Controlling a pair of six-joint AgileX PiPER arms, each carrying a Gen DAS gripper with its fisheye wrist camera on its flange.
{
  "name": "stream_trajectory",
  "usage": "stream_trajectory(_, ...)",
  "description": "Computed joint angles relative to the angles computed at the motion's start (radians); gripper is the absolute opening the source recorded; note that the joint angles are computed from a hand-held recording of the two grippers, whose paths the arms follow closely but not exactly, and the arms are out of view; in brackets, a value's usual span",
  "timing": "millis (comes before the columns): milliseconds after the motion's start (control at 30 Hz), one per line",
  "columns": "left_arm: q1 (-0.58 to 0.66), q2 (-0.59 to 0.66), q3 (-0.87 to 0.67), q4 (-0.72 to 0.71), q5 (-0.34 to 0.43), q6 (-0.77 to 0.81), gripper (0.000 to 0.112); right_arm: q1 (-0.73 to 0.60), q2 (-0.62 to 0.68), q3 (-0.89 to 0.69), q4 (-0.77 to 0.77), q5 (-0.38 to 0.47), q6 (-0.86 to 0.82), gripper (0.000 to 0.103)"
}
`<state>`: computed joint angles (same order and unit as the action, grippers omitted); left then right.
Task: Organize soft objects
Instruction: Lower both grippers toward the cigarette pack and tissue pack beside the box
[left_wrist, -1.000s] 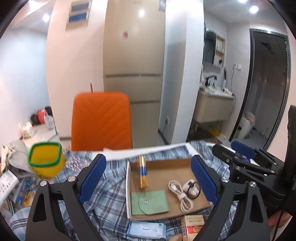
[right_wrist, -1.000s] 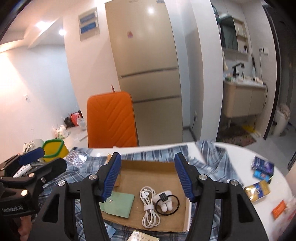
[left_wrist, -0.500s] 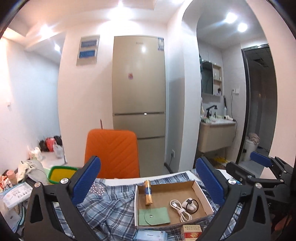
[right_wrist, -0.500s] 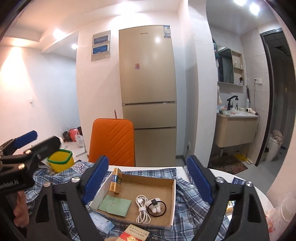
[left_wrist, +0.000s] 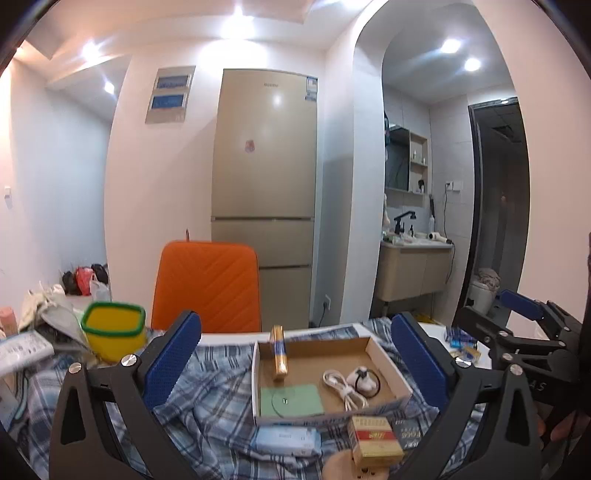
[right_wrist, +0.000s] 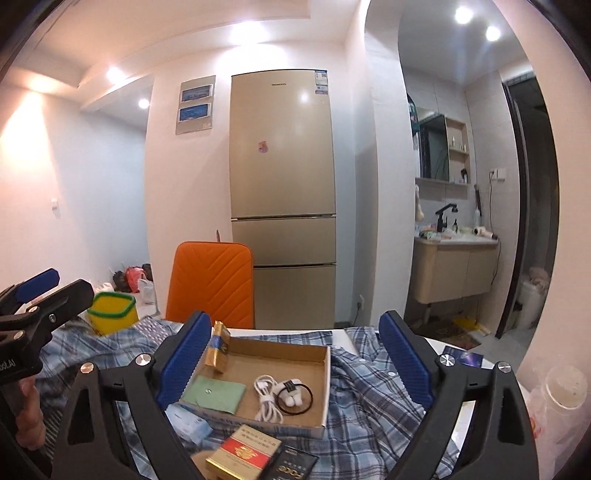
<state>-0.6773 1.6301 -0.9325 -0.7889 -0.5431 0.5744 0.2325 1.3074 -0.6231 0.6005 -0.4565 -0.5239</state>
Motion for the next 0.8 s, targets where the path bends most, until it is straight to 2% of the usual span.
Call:
stream_trajectory(167,-0.002,0.037,0.017,0.003,0.021,-0.013,0.102,-0.01,0.028,0.05,-0.079,-0.02,0.111,0.094)
stream_trajectory(300,0.01,0.073,0.027,0.059,0.037,-0.096,0.102,-0.037,0.07,0.069,-0.155,-0.032,0.218,0.094)
stream_trajectory(400,-0.001,0.123,0.036,0.064,-0.008,-0.119,0.102,-0.044,0.109,0.087,-0.201,-0.072,0.265,0.094)
stream_trajectory(500,-0.015,0.172,0.029,0.06,-0.011,-0.089,0.102,-0.043,0.16,0.092,-0.183,-0.102,0.256,0.094)
stream_trajectory(567,-0.008,0.171,0.04,0.129,-0.003,-0.142,0.102,-0.04,0.179,0.085,-0.171,-0.089,0.243,0.094)
stream_trajectory(800,-0.021,0.177,0.025,0.064,-0.001,-0.087,0.102,-0.036,0.203,0.072,-0.167,-0.064,0.227,0.094)
